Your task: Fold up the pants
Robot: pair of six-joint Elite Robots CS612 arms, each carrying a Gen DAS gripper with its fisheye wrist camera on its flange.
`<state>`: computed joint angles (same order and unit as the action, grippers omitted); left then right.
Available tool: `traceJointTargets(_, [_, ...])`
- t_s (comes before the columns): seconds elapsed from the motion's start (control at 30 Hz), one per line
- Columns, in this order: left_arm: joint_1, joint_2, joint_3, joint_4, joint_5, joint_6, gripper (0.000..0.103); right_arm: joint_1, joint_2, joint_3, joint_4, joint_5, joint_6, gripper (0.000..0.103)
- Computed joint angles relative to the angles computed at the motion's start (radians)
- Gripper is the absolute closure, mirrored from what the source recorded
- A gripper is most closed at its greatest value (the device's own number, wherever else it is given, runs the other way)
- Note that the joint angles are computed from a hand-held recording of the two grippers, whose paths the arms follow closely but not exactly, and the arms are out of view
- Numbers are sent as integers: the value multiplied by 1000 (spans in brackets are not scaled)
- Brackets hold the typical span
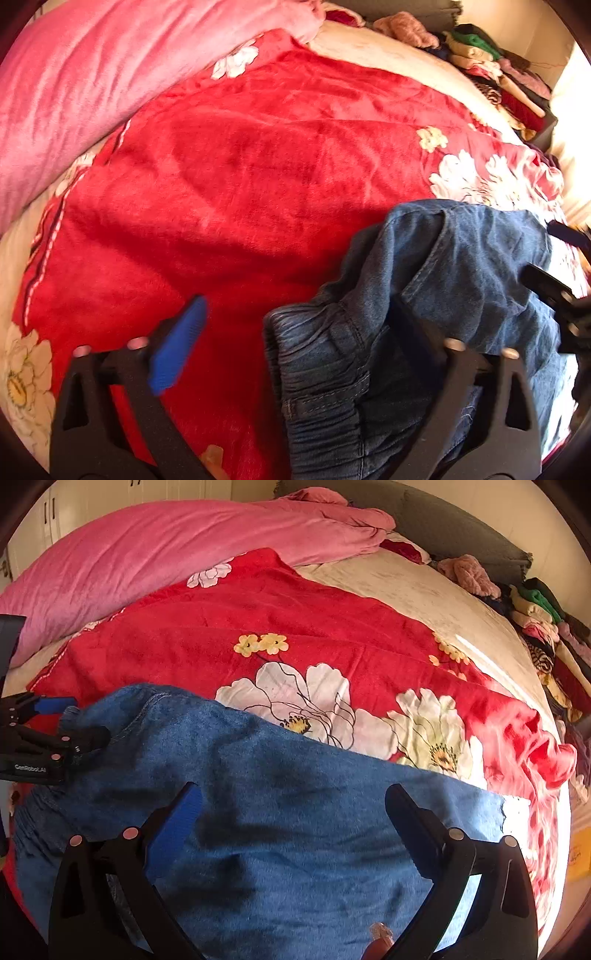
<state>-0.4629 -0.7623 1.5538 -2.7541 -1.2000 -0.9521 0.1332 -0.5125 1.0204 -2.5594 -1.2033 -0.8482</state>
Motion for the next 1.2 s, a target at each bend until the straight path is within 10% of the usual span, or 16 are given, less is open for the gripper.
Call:
traceJointTargets(0.07, [-3, 2, 5, -33, 0, 45, 62, 8, 15, -23, 2, -6, -17, 4])
traceJointTargets(0.17, [-19, -5, 10, -40, 49, 93, 74, 21, 37, -53, 6, -28, -56, 4])
traceJointTargets(0.43, [-68, -47, 69, -150, 163, 165, 76, 42, 60, -47, -87, -59, -215, 7])
traceJointTargets(0.67, [-82, -55, 89, -183, 160, 166, 77, 15, 9, 34, -41, 76, -210, 88])
traceJointTargets(1.2, [-151, -115, 194, -297, 216, 137, 76, -131, -217, 379, -73, 393, -112, 96])
